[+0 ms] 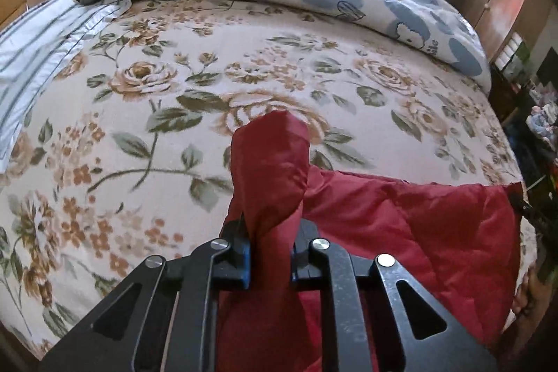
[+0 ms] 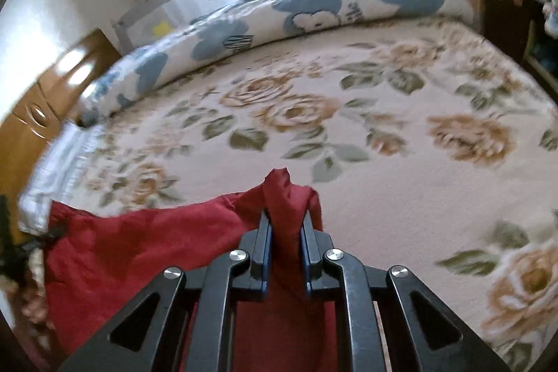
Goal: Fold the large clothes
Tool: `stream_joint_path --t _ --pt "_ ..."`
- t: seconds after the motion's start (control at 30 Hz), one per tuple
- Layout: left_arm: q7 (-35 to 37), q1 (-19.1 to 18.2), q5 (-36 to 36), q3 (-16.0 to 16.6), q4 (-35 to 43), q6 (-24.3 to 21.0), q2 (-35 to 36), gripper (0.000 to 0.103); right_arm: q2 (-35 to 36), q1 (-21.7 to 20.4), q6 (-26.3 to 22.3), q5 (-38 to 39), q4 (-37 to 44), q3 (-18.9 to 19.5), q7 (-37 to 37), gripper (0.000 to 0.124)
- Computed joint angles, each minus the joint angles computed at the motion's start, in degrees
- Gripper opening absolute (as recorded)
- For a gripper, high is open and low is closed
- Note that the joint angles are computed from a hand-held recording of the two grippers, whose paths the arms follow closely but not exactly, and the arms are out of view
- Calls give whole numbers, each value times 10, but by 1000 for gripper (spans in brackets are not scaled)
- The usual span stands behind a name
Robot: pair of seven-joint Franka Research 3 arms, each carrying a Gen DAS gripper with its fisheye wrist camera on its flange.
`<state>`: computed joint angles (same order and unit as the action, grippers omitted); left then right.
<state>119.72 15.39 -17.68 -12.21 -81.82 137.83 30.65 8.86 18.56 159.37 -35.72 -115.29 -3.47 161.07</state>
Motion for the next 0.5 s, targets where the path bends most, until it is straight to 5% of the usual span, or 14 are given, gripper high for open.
stream_joint_path --t 0.27,0.5 --pt "-66 -29 71 17 84 -56 81 13 66 12 -30 45 36 -17 -24 12" --pt "-74 -36 93 13 83 -44 88 15 70 21 -33 59 32 -30 -27 12"
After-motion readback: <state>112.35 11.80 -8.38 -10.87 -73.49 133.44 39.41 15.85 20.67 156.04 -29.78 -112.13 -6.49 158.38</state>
